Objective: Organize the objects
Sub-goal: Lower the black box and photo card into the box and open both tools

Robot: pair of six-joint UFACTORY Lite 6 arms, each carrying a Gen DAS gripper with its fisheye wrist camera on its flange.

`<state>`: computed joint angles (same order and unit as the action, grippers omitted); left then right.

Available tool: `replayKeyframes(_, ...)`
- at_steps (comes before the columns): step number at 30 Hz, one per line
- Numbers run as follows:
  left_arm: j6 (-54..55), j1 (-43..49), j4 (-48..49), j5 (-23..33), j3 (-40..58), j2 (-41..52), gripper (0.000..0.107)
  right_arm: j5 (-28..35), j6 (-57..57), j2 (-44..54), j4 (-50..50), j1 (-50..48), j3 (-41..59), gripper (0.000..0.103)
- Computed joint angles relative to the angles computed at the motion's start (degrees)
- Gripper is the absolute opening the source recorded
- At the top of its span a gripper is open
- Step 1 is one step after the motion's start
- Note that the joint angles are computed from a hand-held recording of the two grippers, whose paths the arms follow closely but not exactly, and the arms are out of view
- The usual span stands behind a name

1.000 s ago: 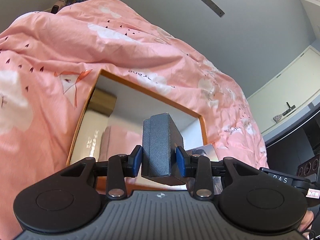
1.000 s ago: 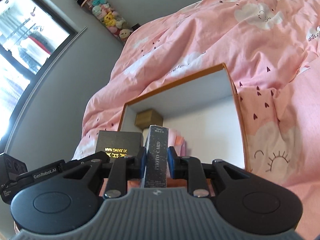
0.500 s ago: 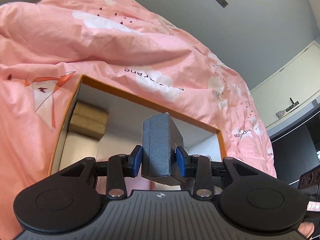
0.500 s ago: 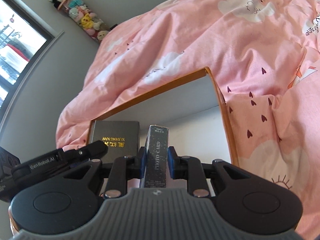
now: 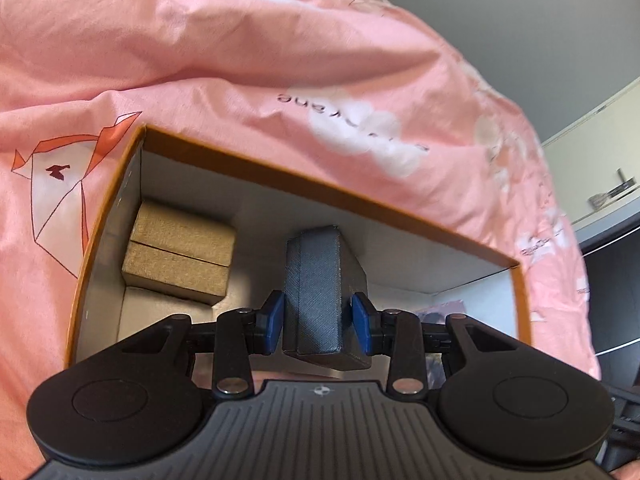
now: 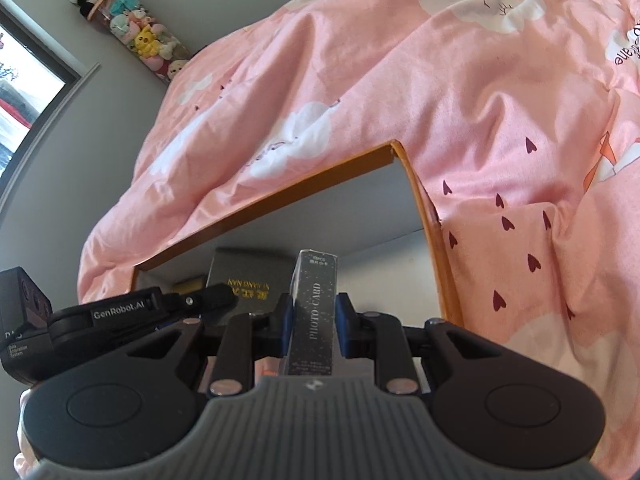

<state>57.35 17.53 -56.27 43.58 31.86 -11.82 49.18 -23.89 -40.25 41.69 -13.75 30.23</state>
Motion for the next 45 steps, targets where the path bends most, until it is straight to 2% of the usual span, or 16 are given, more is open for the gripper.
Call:
replayKeyframes(4, -1.9, -1.4, 2.2, -2.0, 1.3, 2.4, 0.042, -5.3, 3.0, 1.8, -1.5, 5.2, -0.4, 0.024)
replayKeyframes(8, -4.9, -1.9, 4.9, -3.6, 2.1, 3.0, 0.043, -12.8, 11.0, 2.9, -9.2, 13.5, -0.7, 0.024)
replayKeyframes(11, -6.9, -3.7, 8.3, -7.1, 1.4, 0.7, 0.042, -16.1, 14.5, 4.4, -12.8, 17.0, -0.8, 0.024)
replayKeyframes(22, -3.9, 0.6, 9.9, -4.5, -2.4, -10.7, 0.044, -24.2, 20.3, 12.0, -19.0, 25.7, 1.5, 0.024)
replayKeyframes(23, -3.8, 1.4, 10.2, -3.7, -2.4, -11.4, 0.041, -24.7, 20.4, 12.9, -19.0, 26.6, 2.0, 0.024)
replayKeyframes(27, -1.8, 6.1, 9.5, 1.4, -2.1, -12.5, 0.04, -26.0, 21.0, 14.5, -19.5, 29.5, 2.9, 0.024)
replayKeyframes(30, -0.9, 7.1, 9.3, 2.2, -4.0, -15.9, 0.04, -25.8, 20.5, 14.3, -18.6, 29.6, 2.8, 0.024)
replayKeyframes(34, -0.2, 8.9, 9.0, 4.4, -6.3, -18.9, 0.04, -22.9, 10.3, 15.4, -7.2, 23.9, 2.5, 0.024)
replayKeyframes(37, -3.4, 8.7, 11.4, 5.0, -7.2, -20.6, 0.04, -22.3, 9.1, 15.8, -5.7, 22.4, 2.0, 0.024)
replayKeyframes(42, -8.8, 6.7, 15.9, 3.2, -10.4, -25.2, 0.04, -21.7, 13.1, 16.8, -10.1, 22.7, 2.4, 0.024)
replayKeyframes(43, -9.1, 6.5, 16.4, 3.0, -10.9, -25.6, 0.04, -21.7, 14.7, 17.0, -12.1, 23.1, 2.8, 0.022)
replayKeyframes(44, -9.8, 5.9, 17.0, 2.3, -11.4, -26.2, 0.04, -21.9, 18.0, 17.2, -15.7, 24.1, 3.2, 0.016)
replayKeyframes(45, -10.7, 4.9, 17.7, 1.4, -11.9, -27.1, 0.04, -22.2, 21.4, 17.7, -19.6, 25.4, 3.7, 0.016)
